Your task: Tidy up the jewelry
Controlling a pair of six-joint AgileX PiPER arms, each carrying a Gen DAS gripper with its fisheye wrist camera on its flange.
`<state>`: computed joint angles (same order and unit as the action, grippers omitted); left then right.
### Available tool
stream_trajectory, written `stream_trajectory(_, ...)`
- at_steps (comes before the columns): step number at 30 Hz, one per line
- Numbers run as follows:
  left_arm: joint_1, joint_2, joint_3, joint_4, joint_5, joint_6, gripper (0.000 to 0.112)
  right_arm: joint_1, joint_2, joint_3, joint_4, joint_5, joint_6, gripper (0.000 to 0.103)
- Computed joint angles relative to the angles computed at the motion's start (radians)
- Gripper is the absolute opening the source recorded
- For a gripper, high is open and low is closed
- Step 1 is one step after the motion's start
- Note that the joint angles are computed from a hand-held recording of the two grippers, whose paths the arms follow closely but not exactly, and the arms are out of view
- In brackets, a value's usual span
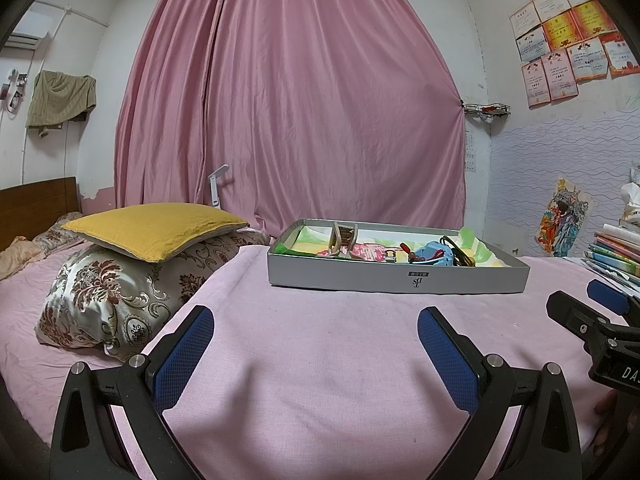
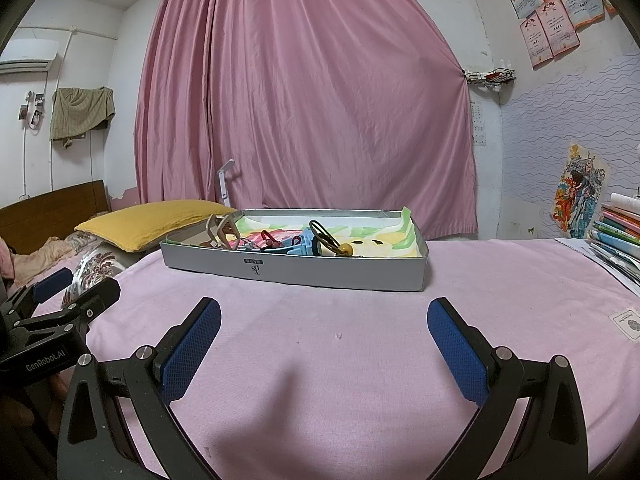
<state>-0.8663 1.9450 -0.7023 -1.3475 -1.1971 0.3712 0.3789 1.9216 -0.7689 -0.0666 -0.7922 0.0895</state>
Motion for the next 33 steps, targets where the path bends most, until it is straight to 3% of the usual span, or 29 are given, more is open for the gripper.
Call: stream_trajectory(33,0.003,-0.007,0.011,0.020,0.006,-0.017,0.102,-0.003,0.007,-0.001,-0.001,-0.003,-0.004,0.101)
